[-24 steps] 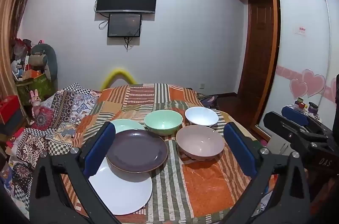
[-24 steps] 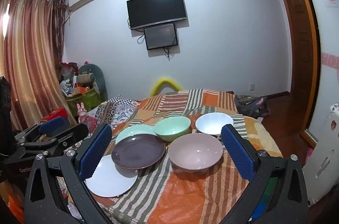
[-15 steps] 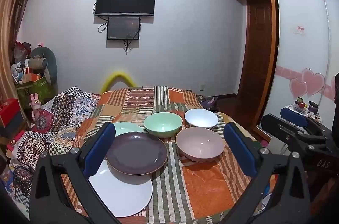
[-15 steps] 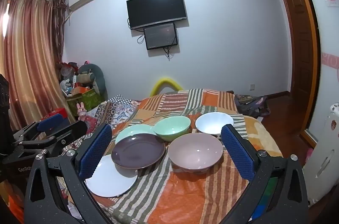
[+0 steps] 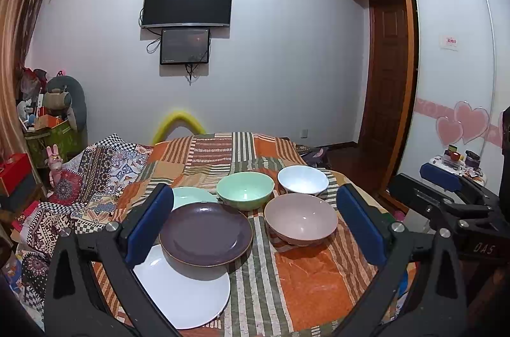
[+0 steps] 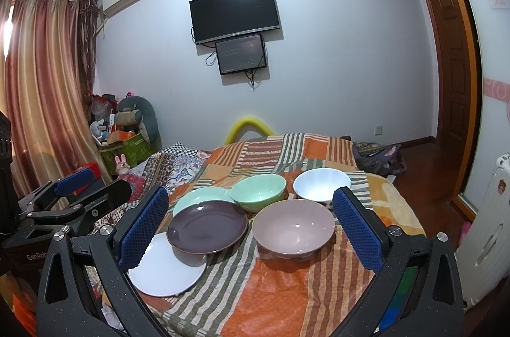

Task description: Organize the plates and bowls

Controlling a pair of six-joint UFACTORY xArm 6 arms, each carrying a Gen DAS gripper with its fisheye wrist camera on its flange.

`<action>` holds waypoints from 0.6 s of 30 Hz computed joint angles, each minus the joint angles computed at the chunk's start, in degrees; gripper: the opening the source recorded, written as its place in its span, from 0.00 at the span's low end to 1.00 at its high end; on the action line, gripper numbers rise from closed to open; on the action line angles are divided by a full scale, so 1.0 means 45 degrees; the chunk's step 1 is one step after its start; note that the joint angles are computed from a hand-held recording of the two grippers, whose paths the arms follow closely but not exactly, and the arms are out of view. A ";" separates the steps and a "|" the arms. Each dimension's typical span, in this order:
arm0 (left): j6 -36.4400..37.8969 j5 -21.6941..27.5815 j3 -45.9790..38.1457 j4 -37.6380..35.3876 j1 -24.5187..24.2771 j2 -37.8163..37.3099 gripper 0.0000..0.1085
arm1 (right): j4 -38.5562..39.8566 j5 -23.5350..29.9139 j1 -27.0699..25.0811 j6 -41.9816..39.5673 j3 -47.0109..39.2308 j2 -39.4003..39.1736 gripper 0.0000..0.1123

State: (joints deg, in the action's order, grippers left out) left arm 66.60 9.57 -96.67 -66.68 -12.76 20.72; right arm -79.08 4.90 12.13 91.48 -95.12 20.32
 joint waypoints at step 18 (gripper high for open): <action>0.0067 -0.0029 0.0018 -0.0117 0.0073 -0.0039 0.95 | 0.0050 -0.0049 -0.0019 -0.0036 0.0004 0.0004 0.91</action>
State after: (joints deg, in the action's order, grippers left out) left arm 66.90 9.44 -96.59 -67.21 -12.44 20.54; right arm -78.85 4.67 12.05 91.32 -95.10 20.34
